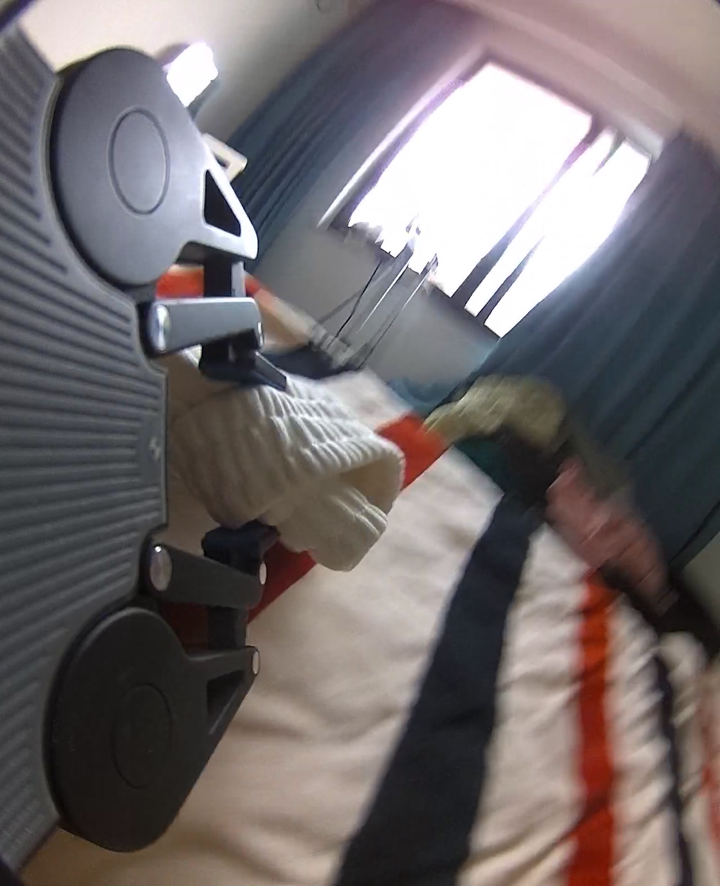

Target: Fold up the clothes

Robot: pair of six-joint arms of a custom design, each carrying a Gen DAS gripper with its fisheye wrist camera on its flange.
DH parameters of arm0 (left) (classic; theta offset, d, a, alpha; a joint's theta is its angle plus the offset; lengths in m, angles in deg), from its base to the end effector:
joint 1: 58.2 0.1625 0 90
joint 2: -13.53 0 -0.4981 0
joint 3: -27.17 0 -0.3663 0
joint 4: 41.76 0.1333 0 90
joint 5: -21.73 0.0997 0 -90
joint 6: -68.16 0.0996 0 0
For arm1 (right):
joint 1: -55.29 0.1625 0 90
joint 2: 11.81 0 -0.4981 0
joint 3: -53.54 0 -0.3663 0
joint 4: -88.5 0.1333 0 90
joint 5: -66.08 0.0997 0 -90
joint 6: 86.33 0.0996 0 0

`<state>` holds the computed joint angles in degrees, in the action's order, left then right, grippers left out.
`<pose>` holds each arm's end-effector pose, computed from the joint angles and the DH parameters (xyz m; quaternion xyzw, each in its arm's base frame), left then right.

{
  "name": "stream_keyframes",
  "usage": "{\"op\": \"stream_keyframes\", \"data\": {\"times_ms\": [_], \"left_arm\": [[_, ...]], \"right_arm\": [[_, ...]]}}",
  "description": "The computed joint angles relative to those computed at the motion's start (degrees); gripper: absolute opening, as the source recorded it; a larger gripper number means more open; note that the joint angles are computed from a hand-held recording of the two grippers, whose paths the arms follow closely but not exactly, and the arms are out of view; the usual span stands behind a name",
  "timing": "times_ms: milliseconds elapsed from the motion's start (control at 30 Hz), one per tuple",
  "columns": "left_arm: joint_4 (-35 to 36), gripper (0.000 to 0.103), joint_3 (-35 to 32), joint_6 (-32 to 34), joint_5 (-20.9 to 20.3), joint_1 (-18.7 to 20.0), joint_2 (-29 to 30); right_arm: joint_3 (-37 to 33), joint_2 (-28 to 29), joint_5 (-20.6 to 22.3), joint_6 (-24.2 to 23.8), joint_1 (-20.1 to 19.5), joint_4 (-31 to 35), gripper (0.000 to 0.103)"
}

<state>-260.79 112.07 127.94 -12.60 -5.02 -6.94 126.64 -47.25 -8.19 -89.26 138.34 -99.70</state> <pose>-0.2579 -0.7042 0.0722 0.3921 0.6835 -0.3845 0.4808 0.0589 -0.8416 0.2672 -0.0389 0.8574 -0.5077 0.0747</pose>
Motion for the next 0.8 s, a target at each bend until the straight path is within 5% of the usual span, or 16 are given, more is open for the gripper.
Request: {"op": "stream_keyframes", "data": {"times_ms": [200,367,467,800], "left_arm": [[-6.0,0.094,-1.3,8.9,-1.8,0.0,2.0],[-14.5,0.096,-9.8,20.0,1.9,0.4,6.8],[-17.9,0.096,-15.4,21.6,6.1,0.2,8.4],[-8.5,0.098,-13.9,-5.3,20.0,-1.2,5.2]], "right_arm": [[0.3,-0.6,9.2,-4.7,0.7,-3.0,0.049],[1.6,-1.7,14.8,-10.1,1.6,-6.3,0.049],[1.5,-1.8,11.7,-12.0,1.5,-6.5,0.049],[-2.6,-0.9,-3.8,-3.5,-0.1,8.4,0.05]]}}
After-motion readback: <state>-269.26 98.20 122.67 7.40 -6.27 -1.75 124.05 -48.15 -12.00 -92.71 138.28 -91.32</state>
